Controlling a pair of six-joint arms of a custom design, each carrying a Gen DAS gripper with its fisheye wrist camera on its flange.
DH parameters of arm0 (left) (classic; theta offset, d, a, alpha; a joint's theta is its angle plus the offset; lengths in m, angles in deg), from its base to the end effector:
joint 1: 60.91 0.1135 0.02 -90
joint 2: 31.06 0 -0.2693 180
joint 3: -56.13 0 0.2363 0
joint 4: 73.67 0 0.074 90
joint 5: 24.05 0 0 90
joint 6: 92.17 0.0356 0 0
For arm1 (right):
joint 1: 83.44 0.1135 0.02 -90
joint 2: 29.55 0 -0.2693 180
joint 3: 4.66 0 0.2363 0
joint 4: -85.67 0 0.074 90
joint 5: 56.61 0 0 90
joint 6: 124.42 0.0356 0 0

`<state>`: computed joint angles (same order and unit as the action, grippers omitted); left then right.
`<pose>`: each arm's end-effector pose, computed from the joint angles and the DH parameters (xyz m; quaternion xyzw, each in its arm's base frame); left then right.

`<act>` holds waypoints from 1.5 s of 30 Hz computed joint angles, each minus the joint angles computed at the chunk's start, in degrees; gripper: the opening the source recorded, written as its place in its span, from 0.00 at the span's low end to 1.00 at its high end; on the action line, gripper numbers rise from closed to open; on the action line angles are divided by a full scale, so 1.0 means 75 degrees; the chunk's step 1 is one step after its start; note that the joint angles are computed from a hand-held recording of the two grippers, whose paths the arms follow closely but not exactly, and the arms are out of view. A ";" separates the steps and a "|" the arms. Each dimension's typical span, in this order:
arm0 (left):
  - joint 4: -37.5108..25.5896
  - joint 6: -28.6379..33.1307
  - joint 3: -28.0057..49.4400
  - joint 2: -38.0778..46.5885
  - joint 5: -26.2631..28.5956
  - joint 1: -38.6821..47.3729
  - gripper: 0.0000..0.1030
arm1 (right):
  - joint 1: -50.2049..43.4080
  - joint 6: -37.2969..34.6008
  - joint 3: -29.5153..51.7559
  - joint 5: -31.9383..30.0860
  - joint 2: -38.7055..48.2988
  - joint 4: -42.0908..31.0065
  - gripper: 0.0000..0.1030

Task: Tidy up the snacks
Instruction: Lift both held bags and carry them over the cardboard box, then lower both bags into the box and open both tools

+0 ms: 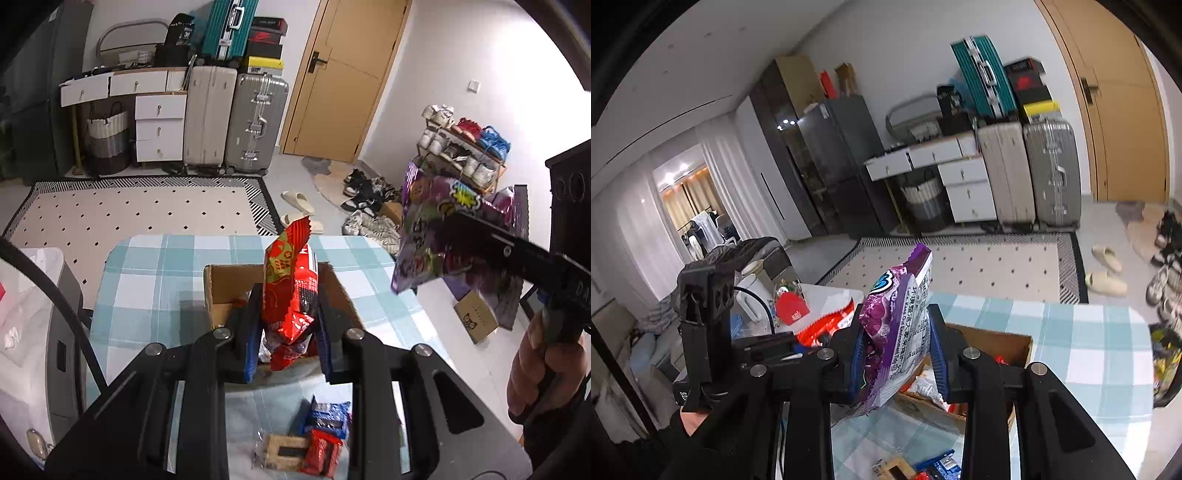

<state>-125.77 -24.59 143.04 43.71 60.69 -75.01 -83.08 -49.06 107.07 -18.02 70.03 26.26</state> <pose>0.2570 -0.0612 0.3527 -0.0850 0.9014 -0.0929 0.4142 0.3609 0.0301 0.3581 -0.2662 0.8113 0.3600 0.3760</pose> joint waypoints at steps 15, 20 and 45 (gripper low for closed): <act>0.1409 0.0346 0.0811 0.3446 0.1293 0.0968 0.21 | 0.0627 0.0032 0.1279 0.1392 0.2782 0.0413 0.30; 0.1510 0.0426 0.1367 0.4354 0.1865 0.1214 0.21 | 0.0826 -0.0002 0.1588 0.2002 0.3379 0.0461 0.30; 0.1810 0.0162 -0.0163 0.3041 0.0570 0.0734 0.55 | 0.0548 -0.0225 -0.0620 0.2260 0.1851 0.1702 0.65</act>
